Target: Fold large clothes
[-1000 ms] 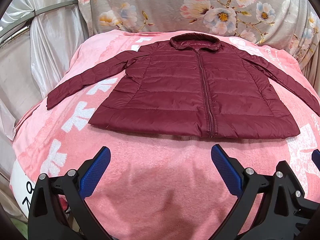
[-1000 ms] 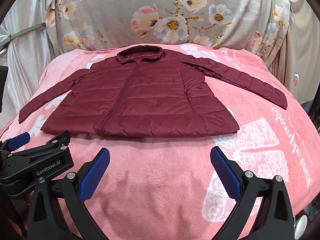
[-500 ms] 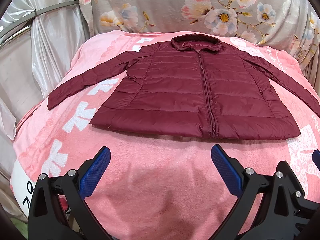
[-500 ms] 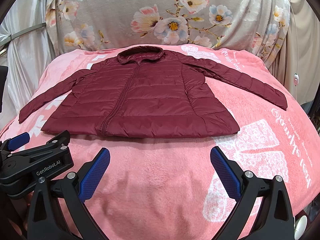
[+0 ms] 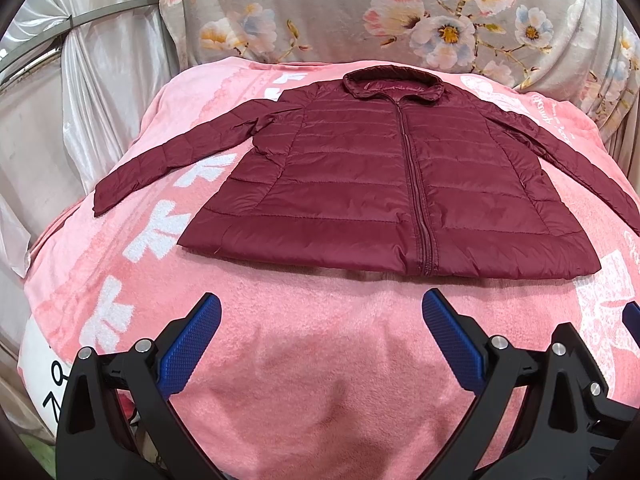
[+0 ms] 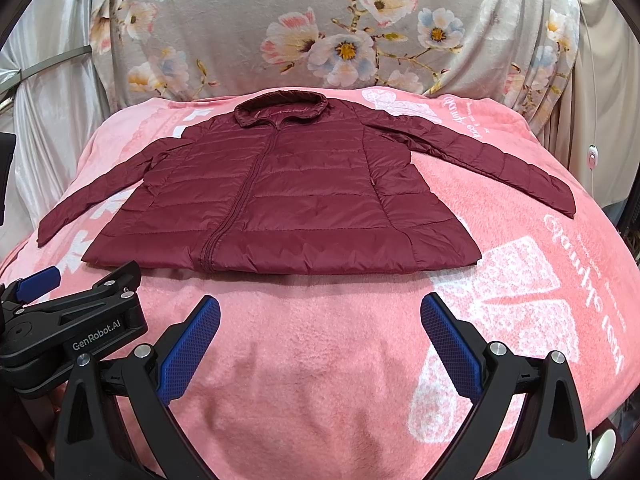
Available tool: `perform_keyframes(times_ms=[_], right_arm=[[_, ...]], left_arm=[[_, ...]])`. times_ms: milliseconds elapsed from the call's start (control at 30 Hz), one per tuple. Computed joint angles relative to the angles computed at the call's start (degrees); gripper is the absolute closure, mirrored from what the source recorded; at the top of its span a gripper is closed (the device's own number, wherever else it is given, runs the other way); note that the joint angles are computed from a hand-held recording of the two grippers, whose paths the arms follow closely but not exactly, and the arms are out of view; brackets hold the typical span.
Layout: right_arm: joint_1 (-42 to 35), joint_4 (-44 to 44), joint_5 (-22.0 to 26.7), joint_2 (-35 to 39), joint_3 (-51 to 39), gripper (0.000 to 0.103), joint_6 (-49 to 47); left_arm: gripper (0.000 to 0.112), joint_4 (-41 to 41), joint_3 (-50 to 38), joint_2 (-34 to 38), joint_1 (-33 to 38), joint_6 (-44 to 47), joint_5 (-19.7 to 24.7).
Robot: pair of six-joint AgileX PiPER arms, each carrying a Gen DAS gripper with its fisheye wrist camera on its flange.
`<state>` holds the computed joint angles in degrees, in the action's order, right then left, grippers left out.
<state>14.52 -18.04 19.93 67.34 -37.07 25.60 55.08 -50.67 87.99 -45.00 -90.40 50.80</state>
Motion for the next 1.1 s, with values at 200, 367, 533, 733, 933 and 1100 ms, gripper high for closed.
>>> perform_keyframes(times_ms=[200,367,533,733,933,1100], right_arm=[[0.8,-1.5,0.2,0.0,0.1,0.005,2.0],[0.9,-1.6,0.3,-0.1,0.2,0.005,2.2],[0.4,-0.6,-0.2,0.2,0.1,0.005,0.9],[0.3,-0.5,-0.2,0.3,0.1,0.005,0.9],[0.2,-0.2,-0.2,0.4,0.0,0.005,0.5],[0.5,-0.7,-0.3,0.4,0.2,0.005,1.2]], left_arm=[[0.014,-0.1,0.7,-0.6,0.4,0.1,-0.4],[0.014,0.0,0.8,-0.5,0.5,0.1,-0.6],[0.014,0.0,1.4,-1.0,0.9,0.1,-0.9],[0.014,0.0,1.4,-1.0,1.0,0.2,-1.1],[0.014,-0.1,1.3,-0.9,1.0,0.2,-1.2],[0.014,0.0,1.2,-0.8,0.9,0.2,-1.0]])
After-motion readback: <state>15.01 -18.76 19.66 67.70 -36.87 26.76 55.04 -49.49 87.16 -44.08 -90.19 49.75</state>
